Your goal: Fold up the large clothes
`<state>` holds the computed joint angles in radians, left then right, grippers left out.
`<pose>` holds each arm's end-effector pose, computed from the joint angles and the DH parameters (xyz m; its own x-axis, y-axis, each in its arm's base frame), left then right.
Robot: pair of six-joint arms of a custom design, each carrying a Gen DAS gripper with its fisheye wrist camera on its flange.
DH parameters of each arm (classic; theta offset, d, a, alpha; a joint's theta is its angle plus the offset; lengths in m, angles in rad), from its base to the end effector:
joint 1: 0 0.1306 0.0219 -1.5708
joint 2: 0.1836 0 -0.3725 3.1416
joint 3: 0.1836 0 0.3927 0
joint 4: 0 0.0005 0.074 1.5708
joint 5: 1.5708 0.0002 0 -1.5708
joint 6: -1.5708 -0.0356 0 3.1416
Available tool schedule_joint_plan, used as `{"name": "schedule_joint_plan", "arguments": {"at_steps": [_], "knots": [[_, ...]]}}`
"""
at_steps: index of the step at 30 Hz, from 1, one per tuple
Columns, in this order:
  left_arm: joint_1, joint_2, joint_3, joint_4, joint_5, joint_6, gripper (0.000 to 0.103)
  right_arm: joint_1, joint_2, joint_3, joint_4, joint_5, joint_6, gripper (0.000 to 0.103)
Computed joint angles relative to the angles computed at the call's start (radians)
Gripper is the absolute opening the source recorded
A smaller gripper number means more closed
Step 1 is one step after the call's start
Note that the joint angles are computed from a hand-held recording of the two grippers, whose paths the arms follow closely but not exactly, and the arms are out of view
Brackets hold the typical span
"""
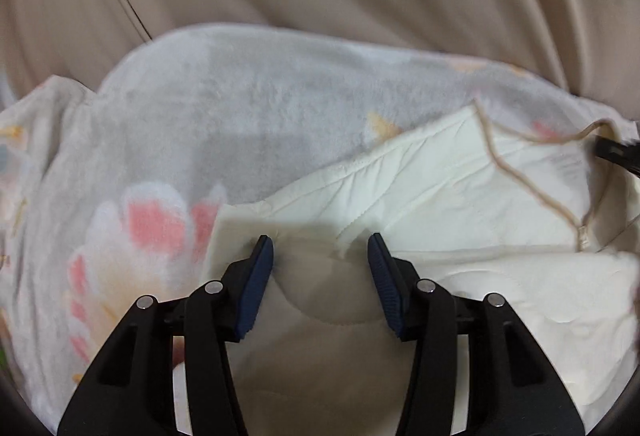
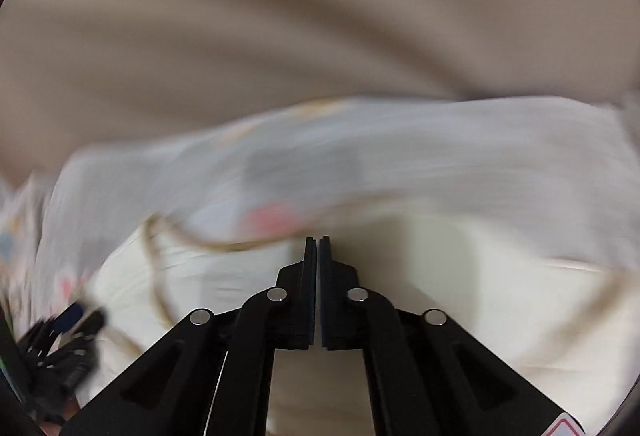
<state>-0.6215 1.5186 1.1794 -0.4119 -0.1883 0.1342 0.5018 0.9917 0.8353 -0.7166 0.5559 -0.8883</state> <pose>0.4268 -0.2981 0.2947 -0.6115 0.2763 -0.7415 0.3824 0.9236 0.0288 0.3013 0.1433 0.3332 -0.5101 0.4720 -0.7190 0.4511 0.8586 0.2436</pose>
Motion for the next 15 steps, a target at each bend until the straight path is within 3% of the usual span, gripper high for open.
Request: {"name": "schedule_joint_plan", "arguments": {"at_steps": [2, 3, 5, 6, 7, 9, 10, 11, 12, 14, 15], "knots": [[-0.019, -0.056, -0.014, 0.018, 0.090, 0.021, 0.048, -0.053, -0.227, -0.139, 0.079, -0.167, 0.014, 0.000], [-0.041, -0.069, 0.000, 0.013, 0.122, 0.031, 0.049, -0.058, -0.280, -0.169, 0.079, -0.199, 0.004, 0.000], [-0.107, -0.062, 0.060, -0.018, 0.179, 0.035, 0.054, -0.017, -0.314, -0.178, 0.032, -0.164, 0.003, 0.000], [-0.140, -0.045, 0.096, -0.038, 0.195, 0.027, 0.059, 0.014, -0.327, -0.187, 0.061, -0.147, 0.011, 0.001], [-0.178, -0.019, 0.133, -0.058, 0.193, 0.014, 0.061, 0.012, -0.396, -0.222, 0.117, -0.173, 0.044, 0.014], [-0.238, 0.026, 0.181, -0.076, 0.147, 0.001, 0.060, 0.000, -0.515, -0.288, 0.250, -0.265, 0.103, 0.014], [-0.265, 0.055, 0.206, -0.087, 0.120, -0.003, 0.061, -0.001, -0.553, -0.293, 0.254, -0.264, 0.124, 0.010], [-0.283, 0.079, 0.225, -0.096, 0.096, 0.002, 0.061, 0.009, -0.554, -0.279, 0.209, -0.203, 0.131, 0.010], [-0.297, 0.110, 0.248, -0.107, 0.077, 0.011, 0.060, 0.005, -0.523, -0.248, 0.113, -0.132, 0.126, 0.010], [-0.317, 0.179, 0.309, -0.138, 0.041, 0.032, 0.060, -0.055, -0.461, -0.218, -0.015, -0.141, 0.086, 0.012], [-0.323, 0.217, 0.347, -0.156, 0.017, 0.036, 0.060, -0.087, -0.445, -0.224, -0.023, -0.182, 0.080, 0.011]]}}
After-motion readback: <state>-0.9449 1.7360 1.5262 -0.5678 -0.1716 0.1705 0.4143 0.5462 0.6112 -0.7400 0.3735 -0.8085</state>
